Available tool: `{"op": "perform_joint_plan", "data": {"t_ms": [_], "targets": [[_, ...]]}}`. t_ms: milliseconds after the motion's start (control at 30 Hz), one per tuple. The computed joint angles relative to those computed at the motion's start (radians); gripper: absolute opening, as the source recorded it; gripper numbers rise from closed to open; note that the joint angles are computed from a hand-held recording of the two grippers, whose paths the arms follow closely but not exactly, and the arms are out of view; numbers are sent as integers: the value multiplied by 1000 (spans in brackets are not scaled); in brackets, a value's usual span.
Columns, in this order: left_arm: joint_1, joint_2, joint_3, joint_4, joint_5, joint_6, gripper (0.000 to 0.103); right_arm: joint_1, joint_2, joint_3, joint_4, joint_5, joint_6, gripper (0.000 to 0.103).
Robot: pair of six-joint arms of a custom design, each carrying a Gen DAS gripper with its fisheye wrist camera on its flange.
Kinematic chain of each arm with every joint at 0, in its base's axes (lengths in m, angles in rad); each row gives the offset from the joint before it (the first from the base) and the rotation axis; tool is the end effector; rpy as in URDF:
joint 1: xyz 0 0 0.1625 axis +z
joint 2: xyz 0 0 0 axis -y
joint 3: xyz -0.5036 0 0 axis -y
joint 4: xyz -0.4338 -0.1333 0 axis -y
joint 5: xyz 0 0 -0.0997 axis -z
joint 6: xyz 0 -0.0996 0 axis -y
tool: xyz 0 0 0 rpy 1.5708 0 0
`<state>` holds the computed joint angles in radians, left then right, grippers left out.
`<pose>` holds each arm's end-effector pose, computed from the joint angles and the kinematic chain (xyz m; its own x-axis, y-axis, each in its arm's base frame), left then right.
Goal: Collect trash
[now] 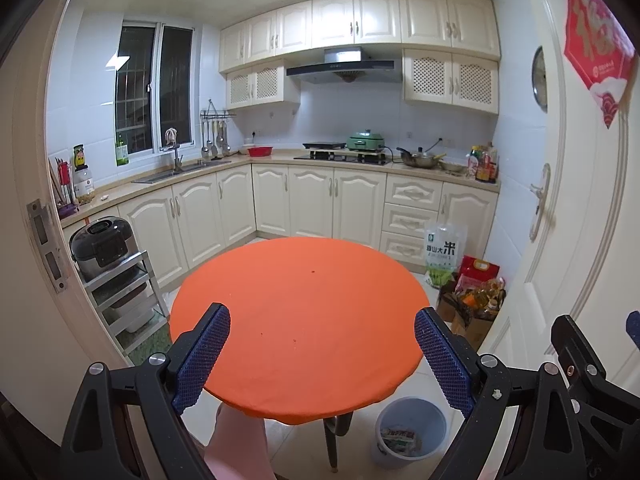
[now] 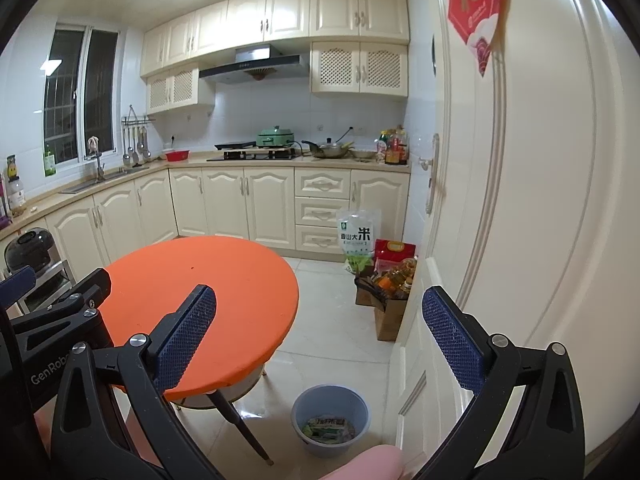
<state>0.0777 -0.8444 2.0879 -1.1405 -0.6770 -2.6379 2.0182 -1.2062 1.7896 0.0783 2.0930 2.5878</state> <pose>-0.3840 -0.2415 0.0354 -0.5849 -0.5959 -0.5503 0.4394 0.3375 -0.8325 0.3127 -0.4583 0.2623 -0.6696 -0.3085 0.6756 -0.7266 0.4606 -0.5098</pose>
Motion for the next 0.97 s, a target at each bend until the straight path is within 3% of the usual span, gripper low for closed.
{"op": "perform_joint_plan", "data": {"t_ms": [967], "targets": [[-4, 0, -6, 2, -2, 5, 91, 11, -19, 31, -25, 13, -15, 103]]}}
